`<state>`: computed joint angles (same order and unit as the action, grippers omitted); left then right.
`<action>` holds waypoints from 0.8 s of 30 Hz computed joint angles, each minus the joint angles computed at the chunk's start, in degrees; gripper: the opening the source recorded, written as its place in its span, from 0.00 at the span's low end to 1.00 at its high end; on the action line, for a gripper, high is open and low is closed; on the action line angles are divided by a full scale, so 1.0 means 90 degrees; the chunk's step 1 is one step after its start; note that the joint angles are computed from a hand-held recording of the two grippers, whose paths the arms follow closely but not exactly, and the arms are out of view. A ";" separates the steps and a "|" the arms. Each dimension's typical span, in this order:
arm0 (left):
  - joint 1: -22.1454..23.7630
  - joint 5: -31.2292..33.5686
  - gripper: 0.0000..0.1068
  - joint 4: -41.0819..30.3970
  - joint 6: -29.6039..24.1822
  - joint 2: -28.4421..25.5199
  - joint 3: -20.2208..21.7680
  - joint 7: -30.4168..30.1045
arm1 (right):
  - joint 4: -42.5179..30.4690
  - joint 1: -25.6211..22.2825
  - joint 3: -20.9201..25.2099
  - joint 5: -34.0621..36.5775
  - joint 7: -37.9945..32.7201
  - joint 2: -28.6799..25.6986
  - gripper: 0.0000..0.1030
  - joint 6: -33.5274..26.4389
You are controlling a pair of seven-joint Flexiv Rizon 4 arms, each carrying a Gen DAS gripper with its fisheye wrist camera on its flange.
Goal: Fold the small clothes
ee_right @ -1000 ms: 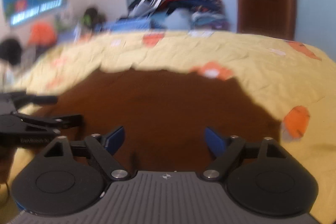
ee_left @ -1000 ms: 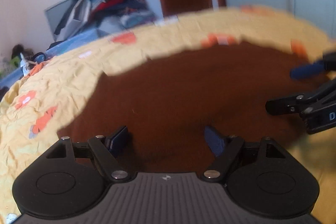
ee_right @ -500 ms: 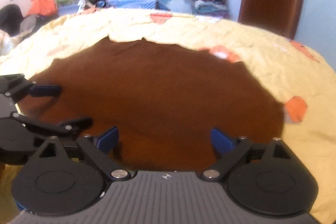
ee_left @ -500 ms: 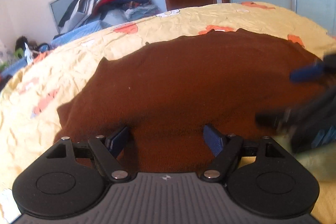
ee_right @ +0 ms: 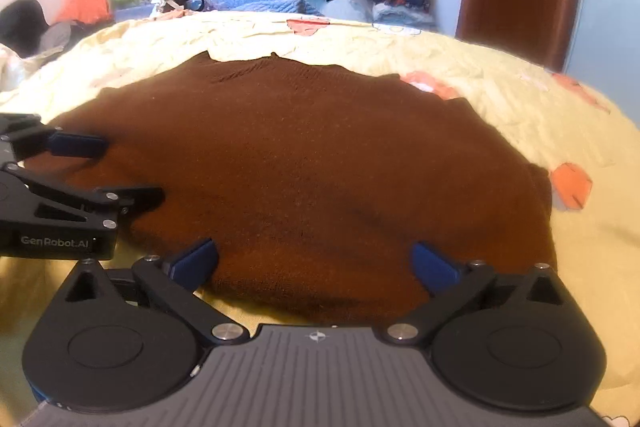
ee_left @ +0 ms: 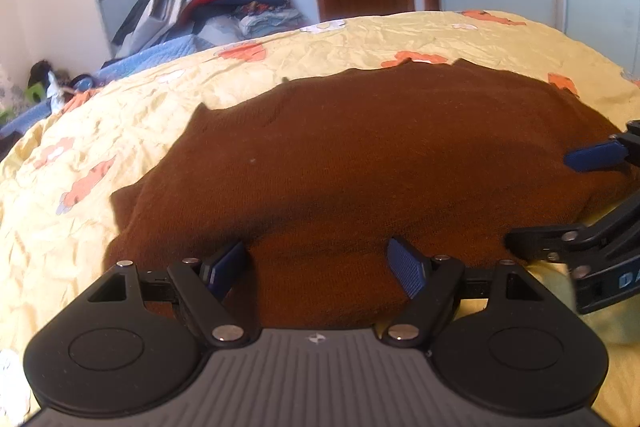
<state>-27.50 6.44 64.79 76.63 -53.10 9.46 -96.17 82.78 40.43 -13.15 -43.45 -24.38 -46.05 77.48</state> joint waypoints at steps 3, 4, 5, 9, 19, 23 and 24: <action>0.0861 0.0754 0.74 0.0854 0.0518 0.0616 -0.1084 -0.1257 | 0.0057 0.0160 0.0075 0.1154 -0.0807 0.0288 0.91 -0.0356; 0.1305 0.0674 0.74 0.1361 0.0928 0.0827 -0.1576 -0.1544 | 0.0446 0.0405 -0.0314 0.1245 -0.0491 0.0488 0.92 0.0096; 0.1749 0.0252 0.74 0.1880 0.1291 0.0978 -0.2094 -0.1510 | 0.0965 0.0710 -0.0833 0.1090 0.0130 0.0713 0.97 0.0674; 0.3328 -0.2208 0.74 0.3398 0.2120 0.1101 -0.4168 -0.1014 | 0.2668 0.1355 -0.2285 0.0366 0.3185 0.1335 0.99 0.2578; 0.4360 -0.2214 0.73 0.2689 0.2343 -0.0273 -0.6122 -0.1327 | 0.2272 0.0110 -0.0687 0.2496 0.3661 0.0637 0.97 0.3834; 0.4074 -0.2341 0.66 0.2533 0.2352 -0.0206 -0.5775 -0.1433 | 0.1853 -0.0184 -0.0360 0.2871 0.3572 0.0344 0.92 0.3880; 0.3943 -0.2425 0.60 0.2504 0.2275 -0.0111 -0.5544 -0.1499 | 0.1844 -0.0228 -0.0307 0.2935 0.3512 0.0353 0.86 0.3830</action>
